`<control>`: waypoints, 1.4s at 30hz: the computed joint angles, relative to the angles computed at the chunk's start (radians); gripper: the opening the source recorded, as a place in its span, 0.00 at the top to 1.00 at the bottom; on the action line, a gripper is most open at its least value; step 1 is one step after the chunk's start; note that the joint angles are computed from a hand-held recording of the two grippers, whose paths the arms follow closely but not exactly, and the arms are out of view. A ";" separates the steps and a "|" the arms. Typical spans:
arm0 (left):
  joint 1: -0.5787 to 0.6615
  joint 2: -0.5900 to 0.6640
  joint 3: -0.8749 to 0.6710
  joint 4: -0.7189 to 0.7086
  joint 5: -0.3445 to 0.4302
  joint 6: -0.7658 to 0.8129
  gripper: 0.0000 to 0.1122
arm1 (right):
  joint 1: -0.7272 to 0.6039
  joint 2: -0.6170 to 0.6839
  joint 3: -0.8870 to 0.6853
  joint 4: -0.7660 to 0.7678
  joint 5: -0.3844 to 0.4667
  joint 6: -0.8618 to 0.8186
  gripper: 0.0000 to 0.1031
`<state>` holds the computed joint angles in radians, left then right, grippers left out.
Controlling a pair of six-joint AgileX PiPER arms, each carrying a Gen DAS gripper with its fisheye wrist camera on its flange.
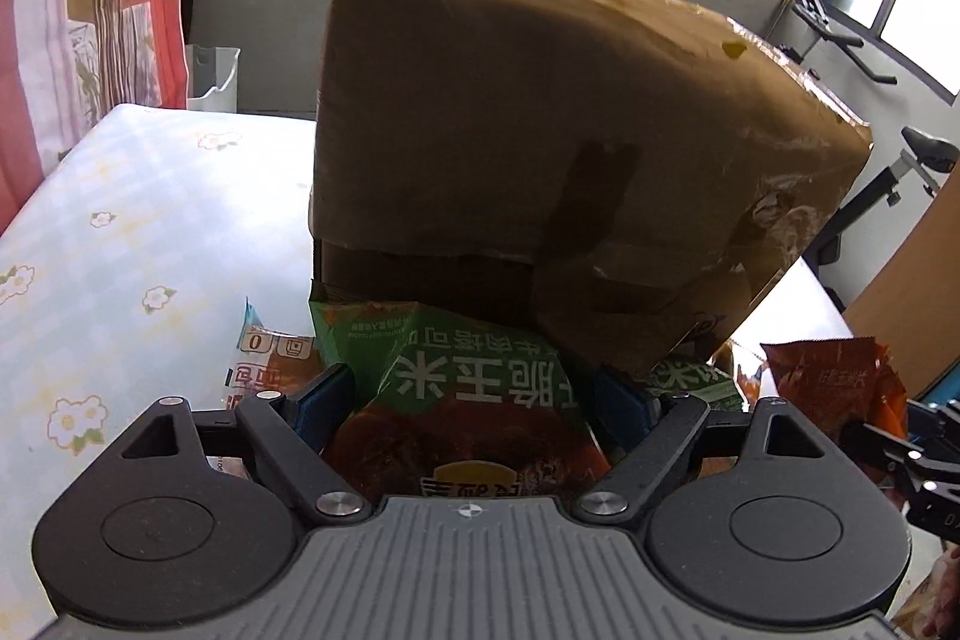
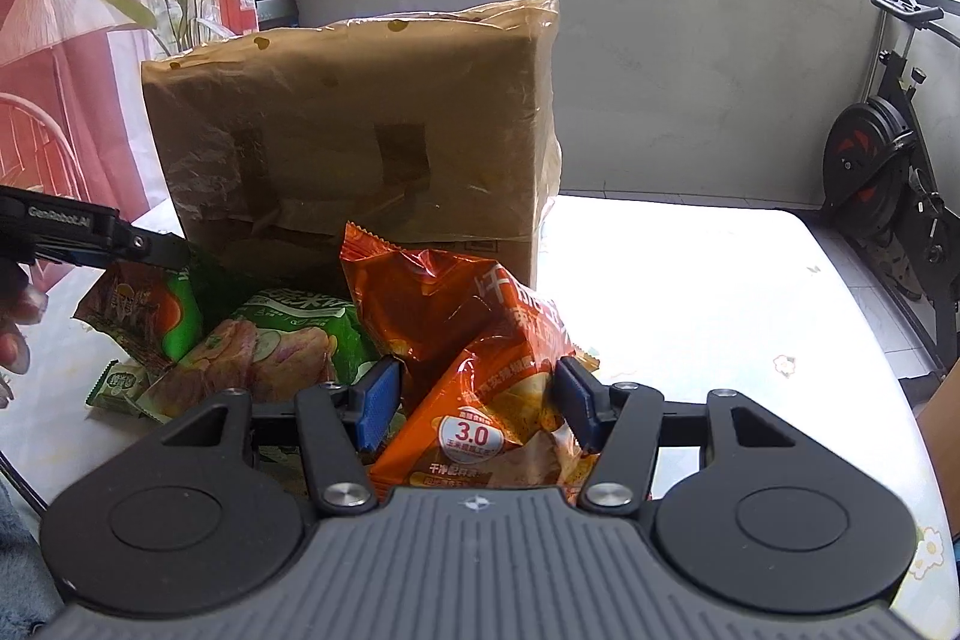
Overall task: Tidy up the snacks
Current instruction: 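Grasp the orange chip bag with the right tool while the left tool grasps the green corn-snack bag, then lift both bags and carry them over the open cardboard box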
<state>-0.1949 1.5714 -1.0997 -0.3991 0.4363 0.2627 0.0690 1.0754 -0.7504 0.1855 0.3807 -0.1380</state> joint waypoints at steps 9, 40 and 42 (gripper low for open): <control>0.020 -0.076 0.091 0.002 -0.048 0.019 0.28 | 0.002 -0.010 0.003 0.004 -0.005 0.001 0.43; 0.004 -0.161 -0.278 0.012 -0.048 0.056 0.28 | -0.148 0.125 -0.499 0.575 0.188 -0.472 0.48; 0.001 -0.158 -0.273 -0.002 -0.046 0.066 0.28 | -0.161 0.120 -0.494 0.597 0.200 -0.489 0.49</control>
<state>-0.1936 1.4137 -1.3725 -0.4016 0.3901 0.3287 -0.0919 1.1951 -1.2439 0.7829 0.5810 -0.6267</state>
